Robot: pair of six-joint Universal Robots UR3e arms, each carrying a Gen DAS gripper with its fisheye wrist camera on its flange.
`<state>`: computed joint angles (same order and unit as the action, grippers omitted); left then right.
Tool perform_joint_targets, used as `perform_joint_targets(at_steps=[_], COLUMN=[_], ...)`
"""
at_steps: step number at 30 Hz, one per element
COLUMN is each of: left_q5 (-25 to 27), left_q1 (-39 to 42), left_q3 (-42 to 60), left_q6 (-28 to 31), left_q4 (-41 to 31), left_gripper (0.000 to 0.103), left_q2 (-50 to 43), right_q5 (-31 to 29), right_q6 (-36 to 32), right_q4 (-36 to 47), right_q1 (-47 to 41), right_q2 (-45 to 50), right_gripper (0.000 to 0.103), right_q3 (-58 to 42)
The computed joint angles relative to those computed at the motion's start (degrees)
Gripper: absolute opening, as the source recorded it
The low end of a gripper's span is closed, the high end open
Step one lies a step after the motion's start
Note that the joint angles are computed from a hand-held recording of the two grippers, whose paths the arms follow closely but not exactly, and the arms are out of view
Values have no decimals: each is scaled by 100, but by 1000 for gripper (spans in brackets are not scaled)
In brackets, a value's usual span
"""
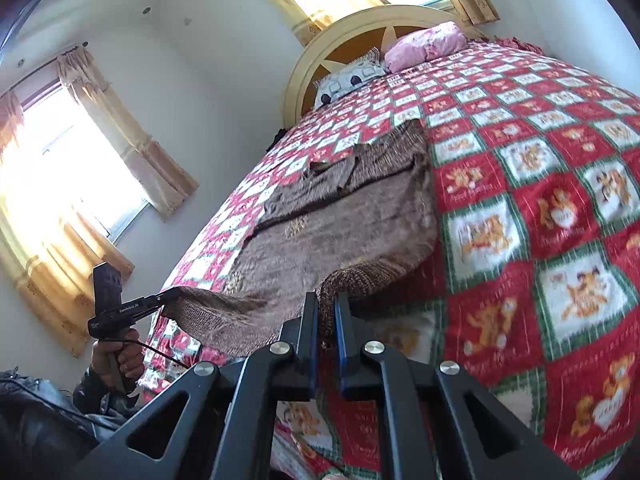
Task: Fold small clothes
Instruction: 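Lift the hem with both grippers and carry it toward the collar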
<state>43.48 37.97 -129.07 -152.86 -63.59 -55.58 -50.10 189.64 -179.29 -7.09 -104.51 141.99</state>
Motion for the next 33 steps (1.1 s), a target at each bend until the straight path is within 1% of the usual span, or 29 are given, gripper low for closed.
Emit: perform_joint_targets(at_steps=[1,4,11,13,17,20,23,29,33], left_q5=[-45,-80,9,72,279,398,462,710,777], left_q1=[21,-111,-484,-613,-921,-1077,-1193,-1505,-1636], left_q3=[29,192,686,950,1533,1961,2303,3239,4194], left_q6=[5,-330,-869,-991,-1298,-1524,-1653,-2018,-2331], left_q4=[-10,473,1269,1342,1789,2044,2157,2361,2184], left_gripper=[8,8,8,8,8,8,8,8,7], left_q2=[-31,-463,-1407,-1722,-2392,-2887,-3276,-4179,-4893], right_q5=[-37,-130,-169,-185,-302,-212,-232,-314,-341], right_q6=[29,109,449,497,571,633,667,659,731], right_q4=[-37,-68,-201,-109,195,355,509,1081,1553], right_q1=[44,146,263,298,399,355,344,364,392], right_q2=[121,406,1196,1391,1891,2215,2522,3104,3613], right_gripper=[7,7,7,7,7,7,7,7,7], right_q3=[-135,-468,-1311,-1599,-2404,-2871,-3346,-4421,-5375])
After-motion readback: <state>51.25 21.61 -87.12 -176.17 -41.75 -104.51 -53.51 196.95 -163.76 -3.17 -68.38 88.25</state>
